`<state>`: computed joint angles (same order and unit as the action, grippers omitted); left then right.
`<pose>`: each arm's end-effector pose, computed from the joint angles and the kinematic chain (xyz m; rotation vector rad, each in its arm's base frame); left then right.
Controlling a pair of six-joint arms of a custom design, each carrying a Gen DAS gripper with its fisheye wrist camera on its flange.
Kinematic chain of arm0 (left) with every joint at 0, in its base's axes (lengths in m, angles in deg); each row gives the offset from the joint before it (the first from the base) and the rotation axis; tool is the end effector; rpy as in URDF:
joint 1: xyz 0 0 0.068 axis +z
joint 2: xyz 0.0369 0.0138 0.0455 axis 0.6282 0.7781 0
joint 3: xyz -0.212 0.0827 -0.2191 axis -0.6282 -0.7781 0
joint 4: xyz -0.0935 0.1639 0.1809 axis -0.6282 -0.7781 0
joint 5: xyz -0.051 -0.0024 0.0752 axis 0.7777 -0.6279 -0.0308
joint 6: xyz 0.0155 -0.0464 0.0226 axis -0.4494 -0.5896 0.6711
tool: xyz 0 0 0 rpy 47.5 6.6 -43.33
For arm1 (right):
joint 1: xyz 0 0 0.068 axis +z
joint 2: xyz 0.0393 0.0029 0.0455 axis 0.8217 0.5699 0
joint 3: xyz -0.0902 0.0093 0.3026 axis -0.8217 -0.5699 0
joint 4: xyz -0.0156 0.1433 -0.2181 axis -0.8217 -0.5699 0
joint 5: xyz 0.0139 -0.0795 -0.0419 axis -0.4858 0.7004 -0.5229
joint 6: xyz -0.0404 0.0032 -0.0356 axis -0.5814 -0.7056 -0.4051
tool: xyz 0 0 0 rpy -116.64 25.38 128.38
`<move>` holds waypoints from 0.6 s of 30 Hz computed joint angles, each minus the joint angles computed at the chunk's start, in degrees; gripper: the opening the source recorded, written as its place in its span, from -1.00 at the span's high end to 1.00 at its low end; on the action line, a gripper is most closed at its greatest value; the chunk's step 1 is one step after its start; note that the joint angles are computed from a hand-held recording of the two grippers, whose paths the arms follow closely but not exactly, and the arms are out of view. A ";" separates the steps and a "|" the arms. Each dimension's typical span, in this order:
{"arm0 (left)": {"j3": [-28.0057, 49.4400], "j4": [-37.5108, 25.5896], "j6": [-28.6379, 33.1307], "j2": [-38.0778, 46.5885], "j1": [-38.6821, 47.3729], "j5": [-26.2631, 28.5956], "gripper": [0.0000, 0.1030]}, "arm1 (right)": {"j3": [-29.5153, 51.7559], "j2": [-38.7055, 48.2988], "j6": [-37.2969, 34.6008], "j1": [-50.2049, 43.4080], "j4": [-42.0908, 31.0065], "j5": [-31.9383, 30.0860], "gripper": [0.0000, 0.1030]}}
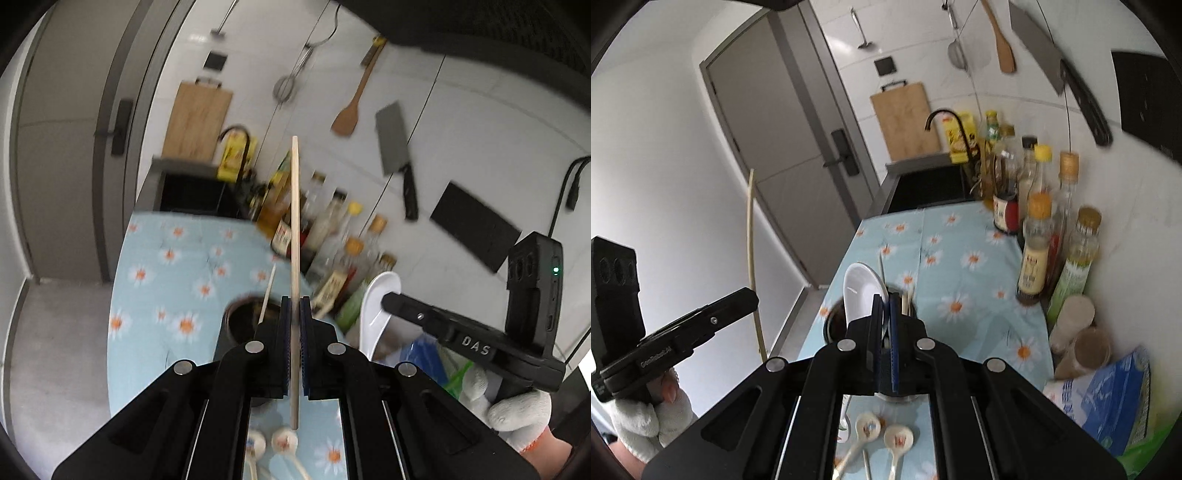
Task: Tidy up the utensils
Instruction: 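Lift the spoon and chopstick and carry both over the black holder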
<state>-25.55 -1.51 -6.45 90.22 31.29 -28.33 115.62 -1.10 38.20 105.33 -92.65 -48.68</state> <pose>0.1323 -0.0297 0.3586 0.1130 2.0930 -0.5720 0.1965 0.2224 0.3384 -0.2302 2.1986 0.5683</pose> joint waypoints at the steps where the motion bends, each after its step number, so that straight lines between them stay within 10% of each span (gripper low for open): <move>1: 0.19 1.33 0.52 0.61 0.55 0.81 0.93 | 1.04 0.53 -0.21 -0.13 0.27 0.73 0.91; 18: -7.75 22.08 1.23 6.89 -3.07 -1.67 0.93 | 7.47 9.81 -1.92 -4.73 7.73 2.95 0.91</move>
